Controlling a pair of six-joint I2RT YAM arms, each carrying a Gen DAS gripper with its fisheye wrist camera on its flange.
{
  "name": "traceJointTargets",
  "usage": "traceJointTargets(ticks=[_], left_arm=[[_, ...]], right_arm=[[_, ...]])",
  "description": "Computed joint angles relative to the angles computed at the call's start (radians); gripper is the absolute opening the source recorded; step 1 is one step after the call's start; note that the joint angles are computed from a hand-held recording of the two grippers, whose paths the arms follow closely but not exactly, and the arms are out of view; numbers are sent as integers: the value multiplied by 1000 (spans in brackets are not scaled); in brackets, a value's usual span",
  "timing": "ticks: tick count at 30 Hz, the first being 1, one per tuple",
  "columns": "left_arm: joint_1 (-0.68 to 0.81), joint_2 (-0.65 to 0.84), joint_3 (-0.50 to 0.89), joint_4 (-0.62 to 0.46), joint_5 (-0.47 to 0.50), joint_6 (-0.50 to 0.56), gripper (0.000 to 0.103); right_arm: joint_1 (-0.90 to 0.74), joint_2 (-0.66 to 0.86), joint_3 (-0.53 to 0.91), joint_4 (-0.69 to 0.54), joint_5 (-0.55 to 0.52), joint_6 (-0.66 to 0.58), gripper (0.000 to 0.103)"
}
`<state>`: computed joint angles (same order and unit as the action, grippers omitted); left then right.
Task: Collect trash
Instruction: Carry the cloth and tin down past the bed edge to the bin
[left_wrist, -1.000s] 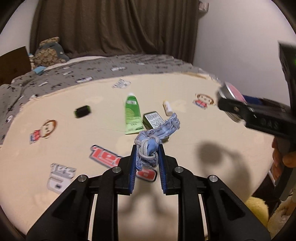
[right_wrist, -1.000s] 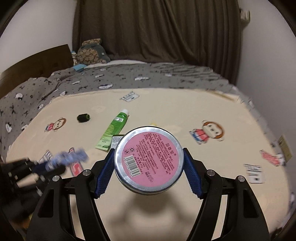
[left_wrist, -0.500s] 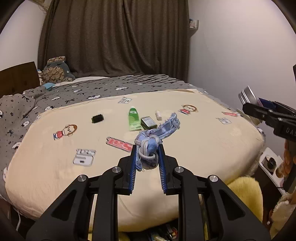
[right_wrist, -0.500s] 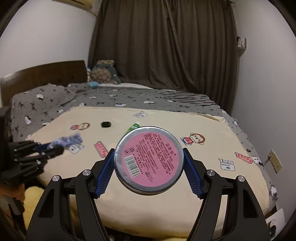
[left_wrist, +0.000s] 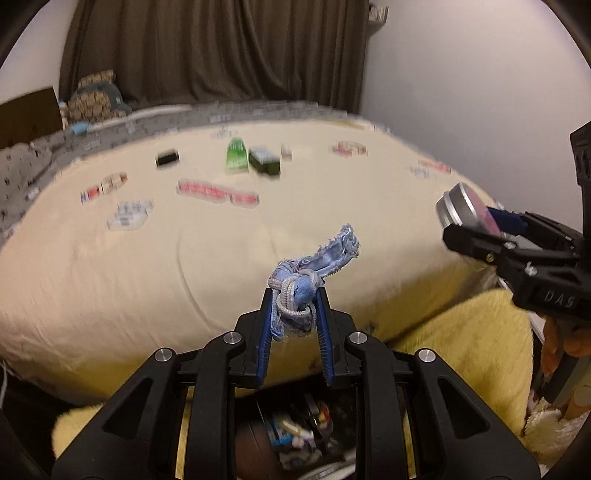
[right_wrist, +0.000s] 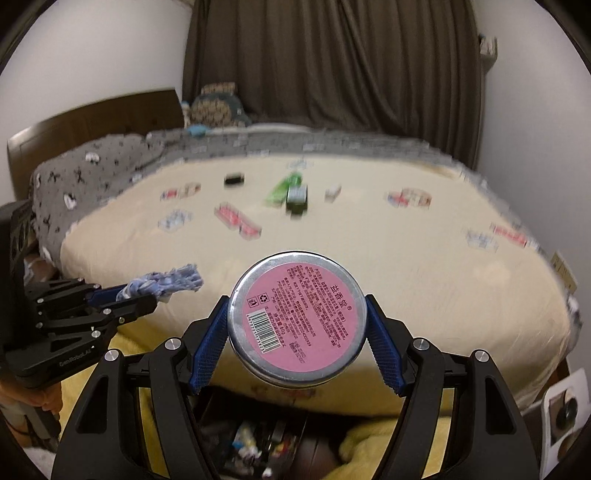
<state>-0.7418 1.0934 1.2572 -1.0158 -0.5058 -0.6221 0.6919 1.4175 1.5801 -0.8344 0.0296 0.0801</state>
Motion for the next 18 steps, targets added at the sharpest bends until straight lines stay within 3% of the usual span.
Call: traceJointTargets(ticks=[10, 18], left_arm=[[40, -24, -259, 64, 164, -79, 21], [108, 21, -392, 157, 337, -75, 21]], right_arm=[[16, 32, -191, 2, -13, 48, 71], [30, 127, -258, -6, -78, 76, 71]])
